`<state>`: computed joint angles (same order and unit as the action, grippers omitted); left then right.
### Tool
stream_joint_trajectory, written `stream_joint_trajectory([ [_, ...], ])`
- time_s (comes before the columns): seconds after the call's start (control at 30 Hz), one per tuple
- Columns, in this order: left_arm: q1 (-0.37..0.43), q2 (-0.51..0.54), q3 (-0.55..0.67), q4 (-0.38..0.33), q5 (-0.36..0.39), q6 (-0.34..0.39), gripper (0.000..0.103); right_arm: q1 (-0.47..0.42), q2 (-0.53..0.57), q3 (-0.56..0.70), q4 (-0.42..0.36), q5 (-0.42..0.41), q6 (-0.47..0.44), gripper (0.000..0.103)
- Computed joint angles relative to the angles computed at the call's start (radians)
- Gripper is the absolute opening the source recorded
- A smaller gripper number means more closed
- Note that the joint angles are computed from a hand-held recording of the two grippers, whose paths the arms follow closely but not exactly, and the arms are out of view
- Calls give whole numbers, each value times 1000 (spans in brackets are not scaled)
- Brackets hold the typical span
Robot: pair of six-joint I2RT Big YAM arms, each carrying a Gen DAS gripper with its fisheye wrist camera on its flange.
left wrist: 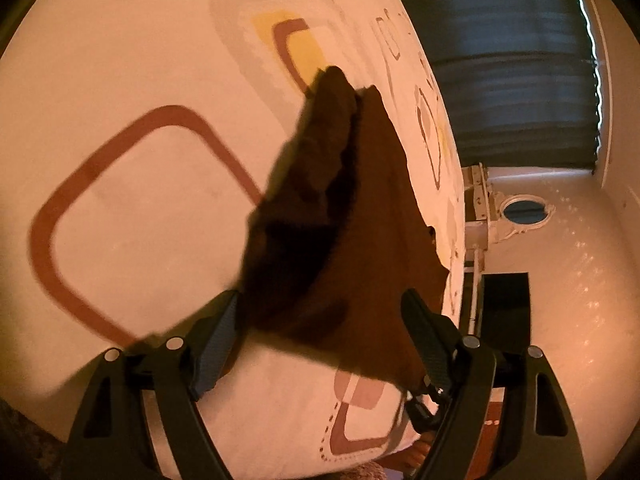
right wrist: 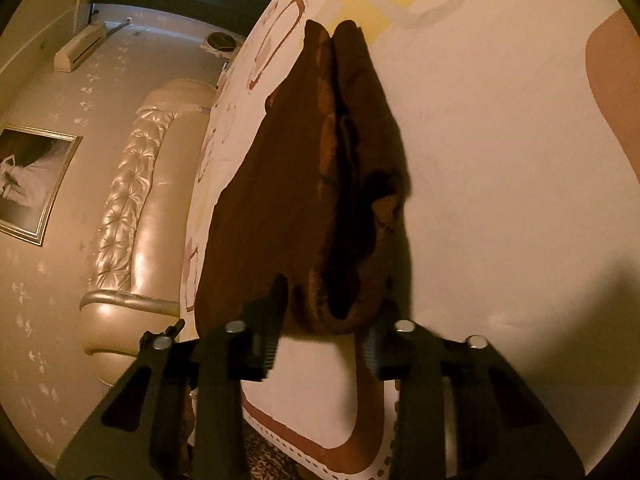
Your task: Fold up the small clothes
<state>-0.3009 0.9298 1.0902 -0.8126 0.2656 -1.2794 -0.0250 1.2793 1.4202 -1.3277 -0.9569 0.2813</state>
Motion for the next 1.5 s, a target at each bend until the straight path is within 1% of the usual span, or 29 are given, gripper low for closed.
stream_joint_trajectory([
  [0.03, -7, 15, 13, -10, -15, 13, 77, 0, 0, 0, -3, 0, -3, 20],
  [0.07, -14, 28, 25, -17, -25, 26, 72, -1, -3, 0, 1, 5, -2, 15],
  [0.13, -20, 45, 37, -44, -20, 52, 46, -5, -6, -2, 6, 4, 0, 10],
  [0.17, -20, 50, 38, -51, -17, 56, 37, -7, -7, -3, 7, 4, -1, 8],
  [0.2, -16, 59, 38, -50, 7, 65, 15, -9, -11, -4, 13, 6, 4, 7],
  [0.23, -13, 65, 38, -57, 26, 74, 12, -9, -15, -5, 22, 4, 13, 6],
  [0.3, -12, 74, 54, -89, 21, 109, 11, -13, -27, -8, 37, -3, 29, 5],
  [0.33, -15, 76, 65, -107, 7, 133, 10, -15, -32, -9, 40, -4, 32, 5],
  [0.4, -18, 84, 88, -148, -15, 201, 10, -21, -44, -9, 32, 3, 21, 5],
  [0.47, -14, 88, 87, -160, -10, 242, 10, -28, -43, -19, 28, 11, 10, 5],
  [0.53, -2, 80, 64, -136, 14, 235, 10, -38, -34, -45, 32, 18, 19, 5],
  [0.63, 21, 62, 22, -80, 62, 211, 11, -55, -27, -78, 55, -35, 45, 5],
  [0.67, 25, 55, 12, -67, 71, 208, 11, -56, -25, -71, 43, -35, 39, 6],
  [0.73, 31, 40, -5, -45, 87, 216, 15, -60, -14, -43, -10, -30, 4, 12],
  [0.77, 34, 33, -11, -38, 94, 218, 15, -63, -13, -34, -26, -23, -2, 15],
  [0.8, 38, 23, -20, -30, 106, 215, 17, -69, -15, -24, -37, -6, -4, 18],
  [0.87, 46, 3, -34, -14, 128, 193, 27, -83, -31, -3, -42, 56, 9, 19],
  [0.93, 56, -24, -48, 8, 159, 171, 50, -86, -56, 17, -21, 103, 37, 20],
  [0.97, 64, -41, -53, 15, 172, 166, 55, -82, -63, 24, -13, 100, 42, 20],
  [1.0, 66, -50, -50, 10, 165, 171, 62, -68, -73, 34, -1, 98, 55, 20],
  [1.03, 70, -57, -43, -2, 154, 187, 66, -53, -77, 40, 7, 96, 60, 20],
  [1.1, 87, -55, -24, -33, 148, 226, 70, 9, -77, 62, 15, 70, 69, 22],
  [1.13, 95, -46, -15, -44, 143, 233, 70, 41, -74, 72, 17, 64, 75, 22],
  [1.2, 121, -33, -5, -56, 148, 240, 70, 136, -60, 89, 33, 55, 92, 22],
  [1.23, 133, -19, 6, -68, 145, 253, 70, 164, -52, 96, 35, 54, 95, 22],
  [1.27, 139, -7, 16, -80, 141, 264, 70, 212, -43, 103, 46, 62, 112, 22],
  [1.37, 162, 37, 49, -108, 141, 312, 70, 304, -22, 109, 96, 75, 161, 22],
  [1.43, 170, 74, 83, -132, 135, 353, 70, 352, 1, 121, 125, 84, 188, 22],
  [1.5, 176, 99, 105, -145, 128, 381, 71, 381, 10, 126, 139, 90, 203, 22],
])
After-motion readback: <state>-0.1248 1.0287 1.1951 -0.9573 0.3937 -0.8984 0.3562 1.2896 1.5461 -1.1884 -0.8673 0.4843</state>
